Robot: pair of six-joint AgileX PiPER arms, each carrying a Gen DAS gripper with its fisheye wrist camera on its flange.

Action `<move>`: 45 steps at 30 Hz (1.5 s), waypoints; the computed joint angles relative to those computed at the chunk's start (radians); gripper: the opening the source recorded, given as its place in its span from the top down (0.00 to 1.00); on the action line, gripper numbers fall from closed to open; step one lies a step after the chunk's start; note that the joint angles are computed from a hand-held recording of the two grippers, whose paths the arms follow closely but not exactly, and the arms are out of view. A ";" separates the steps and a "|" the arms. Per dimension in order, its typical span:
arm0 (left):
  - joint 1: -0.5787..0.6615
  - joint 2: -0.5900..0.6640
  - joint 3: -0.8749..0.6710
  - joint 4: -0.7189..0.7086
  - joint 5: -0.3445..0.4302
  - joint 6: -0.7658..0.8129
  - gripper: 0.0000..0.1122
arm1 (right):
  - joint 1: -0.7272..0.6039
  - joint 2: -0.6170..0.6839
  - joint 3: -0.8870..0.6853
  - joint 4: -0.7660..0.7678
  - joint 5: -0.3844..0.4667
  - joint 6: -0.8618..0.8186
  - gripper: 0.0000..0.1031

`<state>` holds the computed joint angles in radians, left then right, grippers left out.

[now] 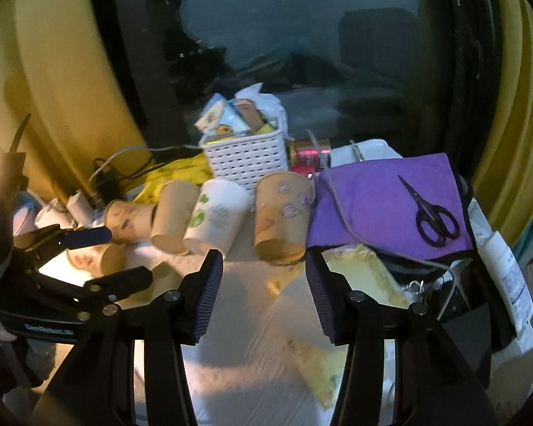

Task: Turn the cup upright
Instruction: 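Move the left tool toward the white Green World cup among the cups, then close the left gripper on the white cup's body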

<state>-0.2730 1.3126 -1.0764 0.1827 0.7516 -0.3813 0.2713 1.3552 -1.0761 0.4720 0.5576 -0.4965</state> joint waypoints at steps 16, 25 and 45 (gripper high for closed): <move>0.055 0.318 -0.276 -0.143 0.061 0.160 0.34 | -0.098 0.113 -0.071 0.190 0.000 -0.167 0.50; 0.107 0.486 -0.497 -0.249 0.300 0.308 0.35 | -0.090 0.117 -0.064 0.239 0.018 -0.216 0.50; 0.063 0.260 -0.396 -0.245 0.267 0.249 0.41 | -0.173 -0.054 0.023 0.278 0.095 -0.254 0.50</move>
<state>-0.2104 1.5722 -1.4720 -0.0625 1.0190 -0.1320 0.0982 1.3007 -1.0536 0.7500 0.6527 -0.7506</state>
